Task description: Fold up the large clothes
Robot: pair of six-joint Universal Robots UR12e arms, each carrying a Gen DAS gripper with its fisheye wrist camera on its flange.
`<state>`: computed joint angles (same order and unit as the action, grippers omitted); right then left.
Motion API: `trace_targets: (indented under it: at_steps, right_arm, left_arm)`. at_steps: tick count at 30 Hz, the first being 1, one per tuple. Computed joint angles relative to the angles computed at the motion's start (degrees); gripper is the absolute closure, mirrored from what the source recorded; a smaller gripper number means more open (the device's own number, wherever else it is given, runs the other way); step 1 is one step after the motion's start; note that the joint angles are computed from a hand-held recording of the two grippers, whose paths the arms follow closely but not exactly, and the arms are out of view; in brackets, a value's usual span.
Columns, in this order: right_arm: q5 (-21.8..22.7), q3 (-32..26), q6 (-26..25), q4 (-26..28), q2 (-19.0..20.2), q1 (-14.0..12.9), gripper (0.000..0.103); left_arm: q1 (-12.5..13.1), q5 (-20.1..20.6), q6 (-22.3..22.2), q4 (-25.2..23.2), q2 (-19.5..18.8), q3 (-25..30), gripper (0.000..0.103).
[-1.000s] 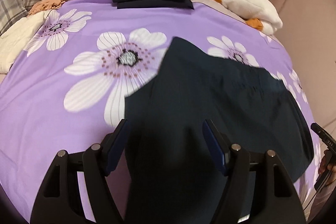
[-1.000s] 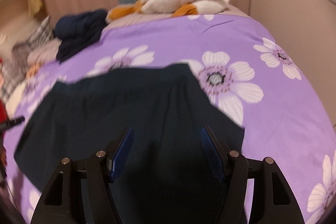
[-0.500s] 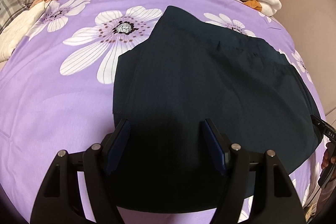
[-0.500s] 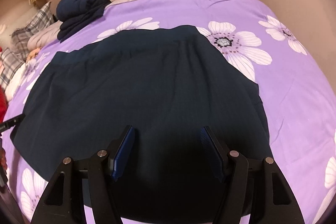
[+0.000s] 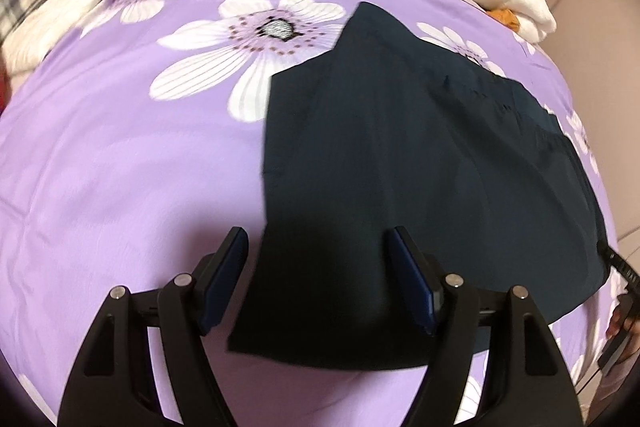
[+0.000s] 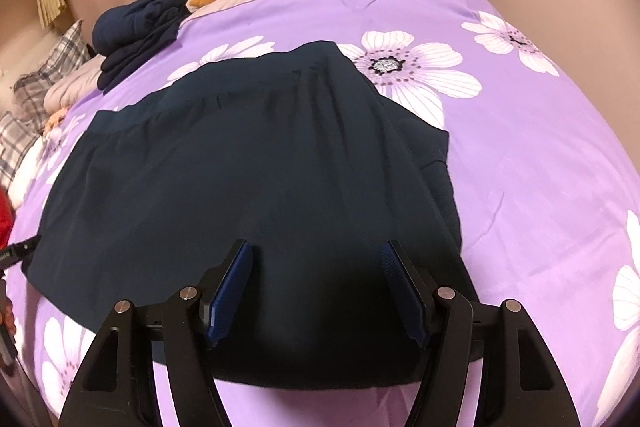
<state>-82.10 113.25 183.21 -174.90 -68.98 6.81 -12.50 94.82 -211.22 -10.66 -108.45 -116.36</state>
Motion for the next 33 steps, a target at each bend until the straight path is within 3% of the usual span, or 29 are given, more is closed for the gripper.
trace_targets:
  at_steps: [9,16,33]
  right_arm:
    - [-2.45,1.33,2.47,-0.40,-1.32,-1.03,0.036]
    - [-1.10,3.25,5.08,-2.26,-2.81,-2.33,0.036]
    - [1.71,4.32,3.80,-4.70,-3.71,-2.00,0.036]
  left_arm:
    - [-0.16,1.79,-1.99,0.27,2.60,-2.39,0.031]
    - [-0.17,1.62,-3.43,1.65,4.03,-3.98,0.031]
    - [-1.28,0.90,-3.87,4.43,6.06,-5.42,0.031]
